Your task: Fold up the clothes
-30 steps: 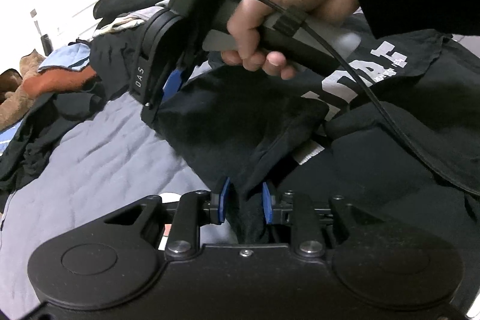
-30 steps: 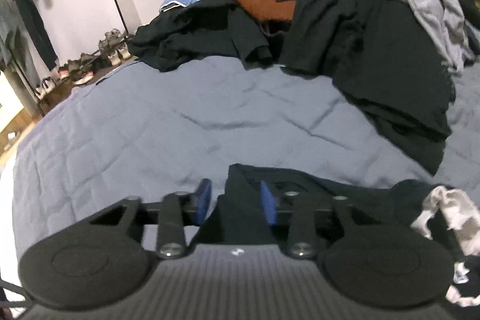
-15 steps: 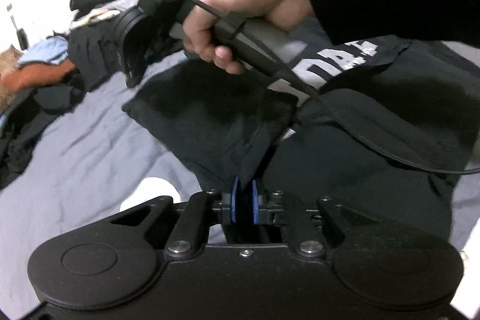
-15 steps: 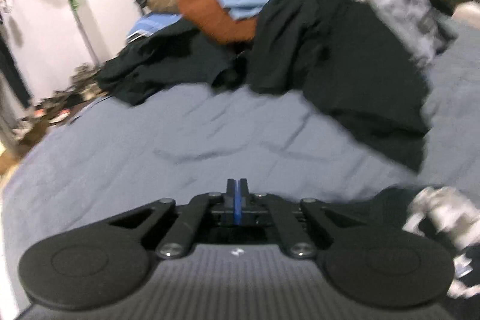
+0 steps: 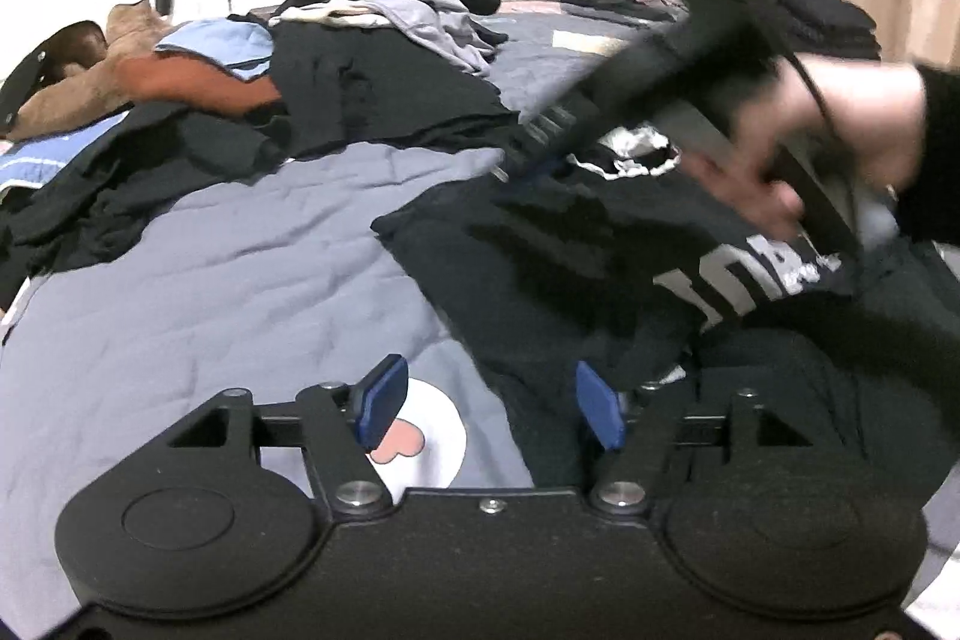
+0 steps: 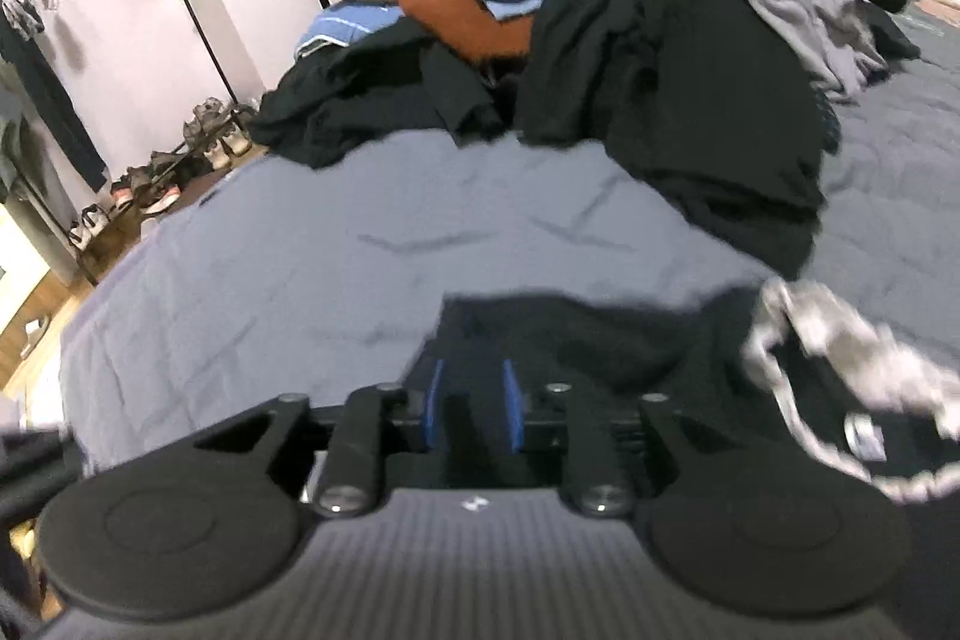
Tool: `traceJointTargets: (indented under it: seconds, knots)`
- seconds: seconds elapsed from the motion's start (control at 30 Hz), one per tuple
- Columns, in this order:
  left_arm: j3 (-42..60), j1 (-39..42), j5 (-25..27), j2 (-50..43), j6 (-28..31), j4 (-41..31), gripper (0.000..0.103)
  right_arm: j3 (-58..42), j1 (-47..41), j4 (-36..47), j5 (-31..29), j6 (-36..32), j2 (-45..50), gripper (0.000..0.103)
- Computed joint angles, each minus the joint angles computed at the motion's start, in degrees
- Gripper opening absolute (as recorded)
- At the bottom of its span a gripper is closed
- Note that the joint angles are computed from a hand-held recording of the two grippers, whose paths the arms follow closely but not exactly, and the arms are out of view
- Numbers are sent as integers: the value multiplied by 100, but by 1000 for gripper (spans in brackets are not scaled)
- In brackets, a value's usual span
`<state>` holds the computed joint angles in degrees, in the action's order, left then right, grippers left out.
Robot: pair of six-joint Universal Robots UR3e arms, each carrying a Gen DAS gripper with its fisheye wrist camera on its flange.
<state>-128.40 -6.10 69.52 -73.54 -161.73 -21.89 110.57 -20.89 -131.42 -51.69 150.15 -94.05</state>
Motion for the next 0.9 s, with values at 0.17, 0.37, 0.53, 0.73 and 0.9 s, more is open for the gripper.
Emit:
traceJointTargets:
  seconds: [0.17, 0.37, 0.53, 0.73, 0.9]
  knots:
    - [96, -83, -40, -91, -283, 142, 78, 594, -187, -19, -463, -233, -233, 39]
    - [76, -52, -272, -100, -565, 370, 78, 1116, -1386, 1710, 484, -1136, -1665, 39]
    - [-3, -290, -95, -241, -389, 781, 75, 1016, -1893, 3339, 664, -2176, -2454, 39]
    - [102, -587, 97, -507, -283, 809, 72, 1132, -1995, 3784, 459, -2266, -2714, 39]
    - [122, -584, 99, -567, -341, 879, 73, 1438, -2172, 3933, 576, -2333, -2936, 37]
